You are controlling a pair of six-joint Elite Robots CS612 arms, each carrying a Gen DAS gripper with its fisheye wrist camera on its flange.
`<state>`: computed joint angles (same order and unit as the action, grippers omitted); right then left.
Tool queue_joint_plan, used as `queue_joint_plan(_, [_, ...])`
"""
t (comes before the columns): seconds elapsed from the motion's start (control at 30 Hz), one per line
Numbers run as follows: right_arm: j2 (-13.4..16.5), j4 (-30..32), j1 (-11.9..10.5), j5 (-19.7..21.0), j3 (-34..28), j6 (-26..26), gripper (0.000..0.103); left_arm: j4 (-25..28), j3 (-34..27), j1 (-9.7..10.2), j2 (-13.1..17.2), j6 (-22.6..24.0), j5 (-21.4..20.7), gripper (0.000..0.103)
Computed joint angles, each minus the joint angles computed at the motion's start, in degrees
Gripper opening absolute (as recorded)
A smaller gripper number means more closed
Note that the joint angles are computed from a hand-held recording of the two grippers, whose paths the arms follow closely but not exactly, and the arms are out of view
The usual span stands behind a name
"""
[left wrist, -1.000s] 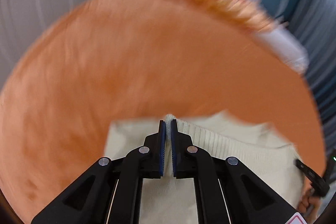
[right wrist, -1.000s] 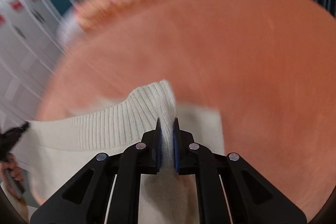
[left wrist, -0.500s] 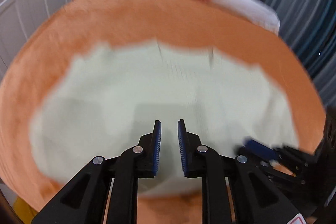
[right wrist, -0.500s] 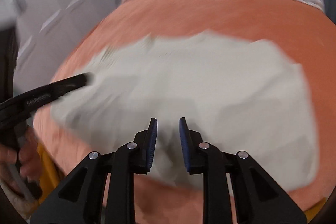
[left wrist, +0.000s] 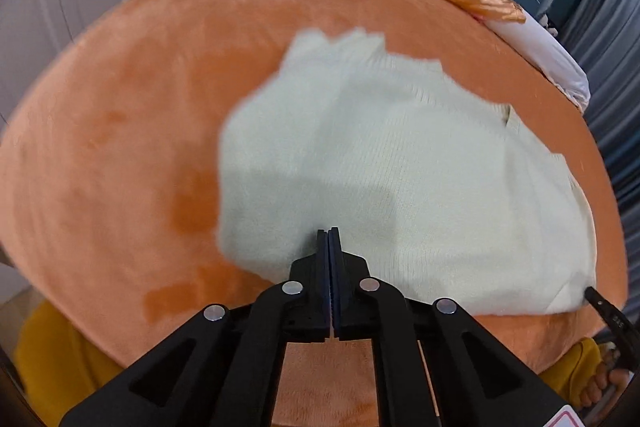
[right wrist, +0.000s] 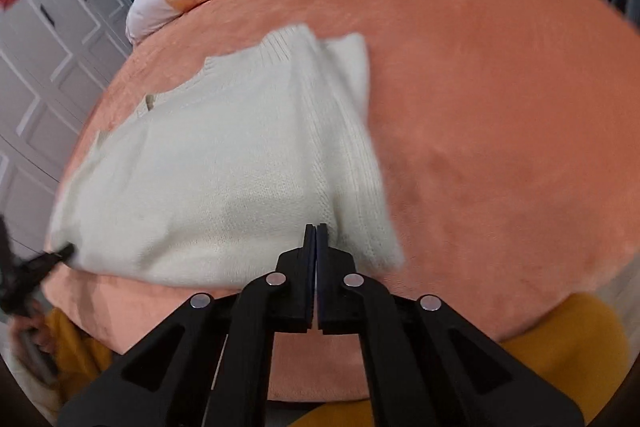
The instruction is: Fold small clothes
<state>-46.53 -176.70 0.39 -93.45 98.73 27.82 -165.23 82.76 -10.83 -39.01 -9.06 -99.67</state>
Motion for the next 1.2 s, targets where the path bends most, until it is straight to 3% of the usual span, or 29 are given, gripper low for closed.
queue_joint_plan(0.1, [0.2,-2.4,-0.9,2.2,-0.8,-0.4,0.016,-0.3,-1.3,0.06,-0.3,1.8,-1.8,0.006])
queue_joint_plan(0.17, [1.1,-2.0,-1.2,1.6,-3.3,0.2,0.033,0.2,-3.7,-0.31,0.6,2.4,-1.6,0.011])
queue_joint_plan(0.23, [1.9,-2.9,-1.7,-0.6,-5.2,0.8,0.051,1.6,-7.0,-0.44,2.1,2.5,-1.0,0.04])
queue_joint_plan(0.3, [3.3,-2.3,-2.1,-2.3,-8.0,1.1,0.054,3.5,-11.3,-0.53,4.3,1.1,0.2,0.055])
queue_joint_plan(0.33, [3.9,-1.4,-2.3,-2.1,-9.4,1.3,0.055,4.8,-13.1,-0.58,5.3,0.4,0.3,0.056])
queue_joint_plan(0.43, [6.7,3.1,-3.1,0.0,-14.7,2.4,0.058,11.6,-20.6,-0.23,9.3,-1.1,-1.9,0.056])
queue_joint_plan(0.5, [8.4,7.1,-3.4,0.1,-18.0,2.3,0.059,15.5,-24.6,-0.32,11.4,-1.6,-1.2,0.056])
queue_joint_plan(0.6, [10.5,11.1,-3.7,2.2,-21.3,1.4,0.059,17.0,-28.1,-0.47,13.6,-1.2,-0.9,0.052])
queue_joint_plan(0.63, [11.0,12.2,-3.9,3.6,-22.0,1.1,0.053,17.7,-29.1,-0.47,14.2,-0.7,-1.1,0.031])
queue_joint_plan(0.67, [11.6,13.3,-4.0,5.2,-22.9,0.0,0.03,19.1,-30.2,-0.55,14.7,0.0,-1.0,0.019])
queue_joint_plan(0.73, [11.0,10.8,-3.8,4.9,-21.8,-1.8,0.009,20.1,-31.6,-0.48,15.3,0.2,-1.3,0.01])
queue_joint_plan(0.9, [8.8,-5.2,-4.0,4.0,-17.7,-0.9,0.007,15.3,-31.5,-0.25,14.7,0.1,-1.4,0.008])
queue_joint_plan(0.97, [9.2,-2.6,-4.4,3.5,-18.3,0.3,0.007,16.0,-32.6,-0.51,15.5,0.2,0.3,0.008])
queue_joint_plan(1.07, [12.6,10.3,-4.9,4.8,-21.8,-0.6,0.01,22.2,-36.0,-1.22,18.0,1.3,4.4,0.006])
queue_joint_plan(1.2, [9.4,6.8,-3.8,-0.3,-18.7,1.6,0.016,17.8,-31.0,-1.05,14.8,-1.0,5.0,0.007])
